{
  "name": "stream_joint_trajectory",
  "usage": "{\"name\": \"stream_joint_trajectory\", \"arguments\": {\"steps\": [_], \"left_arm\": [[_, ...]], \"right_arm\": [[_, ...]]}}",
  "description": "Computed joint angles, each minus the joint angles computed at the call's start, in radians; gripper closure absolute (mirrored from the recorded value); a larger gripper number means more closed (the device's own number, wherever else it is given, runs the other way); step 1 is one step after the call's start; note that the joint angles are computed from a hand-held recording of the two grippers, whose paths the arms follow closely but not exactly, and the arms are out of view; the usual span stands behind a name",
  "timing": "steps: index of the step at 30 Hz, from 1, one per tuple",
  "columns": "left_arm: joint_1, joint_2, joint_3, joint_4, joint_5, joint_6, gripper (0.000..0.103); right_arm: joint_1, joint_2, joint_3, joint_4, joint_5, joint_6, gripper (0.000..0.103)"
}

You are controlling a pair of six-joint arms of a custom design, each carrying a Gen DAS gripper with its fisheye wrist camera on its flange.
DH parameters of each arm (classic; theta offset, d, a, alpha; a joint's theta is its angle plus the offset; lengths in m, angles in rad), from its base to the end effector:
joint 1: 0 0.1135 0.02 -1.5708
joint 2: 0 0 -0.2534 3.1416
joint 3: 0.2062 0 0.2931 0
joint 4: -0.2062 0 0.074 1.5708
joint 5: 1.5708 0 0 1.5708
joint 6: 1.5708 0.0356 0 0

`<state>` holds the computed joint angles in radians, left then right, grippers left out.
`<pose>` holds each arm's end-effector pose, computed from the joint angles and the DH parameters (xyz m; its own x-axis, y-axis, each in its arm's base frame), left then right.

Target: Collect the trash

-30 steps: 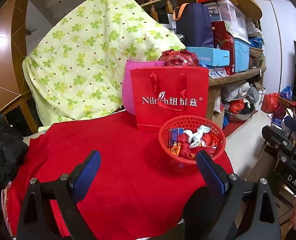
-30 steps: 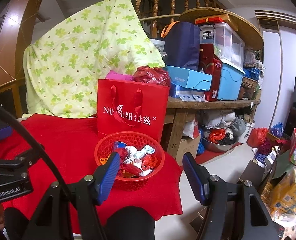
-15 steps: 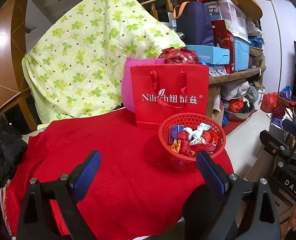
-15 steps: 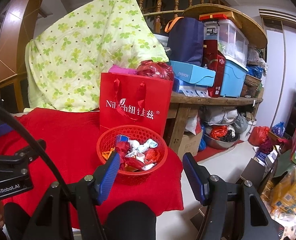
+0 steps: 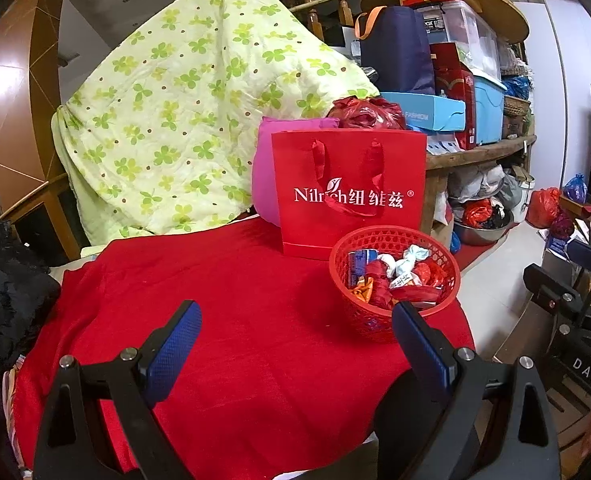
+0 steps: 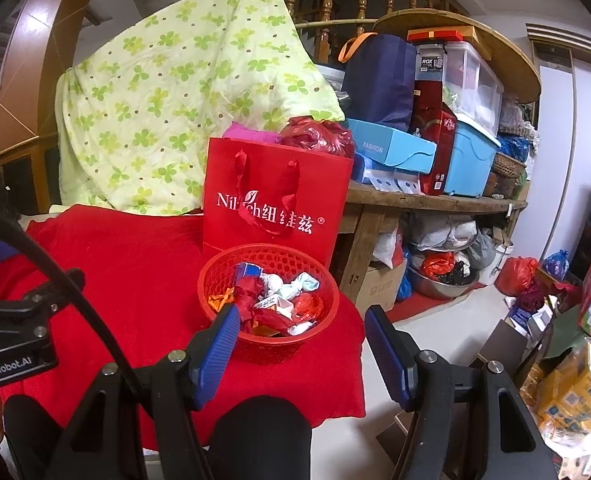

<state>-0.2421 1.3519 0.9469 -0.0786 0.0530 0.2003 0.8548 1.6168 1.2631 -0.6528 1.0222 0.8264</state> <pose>0.3386 -0.0856 0.2520 -0.3857 0.2999 -0.8725 0.3691 0.9169 0.1520 0.2665 0.2600 0.2453 -0.4448 0.0731 -0.8926 0.3443 0.9340 -0.0951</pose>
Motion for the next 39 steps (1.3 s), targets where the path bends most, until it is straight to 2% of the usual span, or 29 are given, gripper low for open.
{"name": "stream_joint_trajectory", "arguments": {"steps": [23,30,39], "left_arm": [[0.062,-0.057,-0.065,0.04,0.031,0.012,0.007],[0.066,-0.061,-0.075,0.045,0.031,0.019,0.007],[0.087,-0.062,-0.109,0.059,0.035,0.035,0.007]], "right_arm": [[0.029,0.051,0.061,-0.002,-0.036,-0.022,0.034],[0.032,0.034,0.023,0.075,-0.089,-0.064,0.034],[0.027,0.05,0.02,0.091,-0.111,-0.068,0.034]]}}
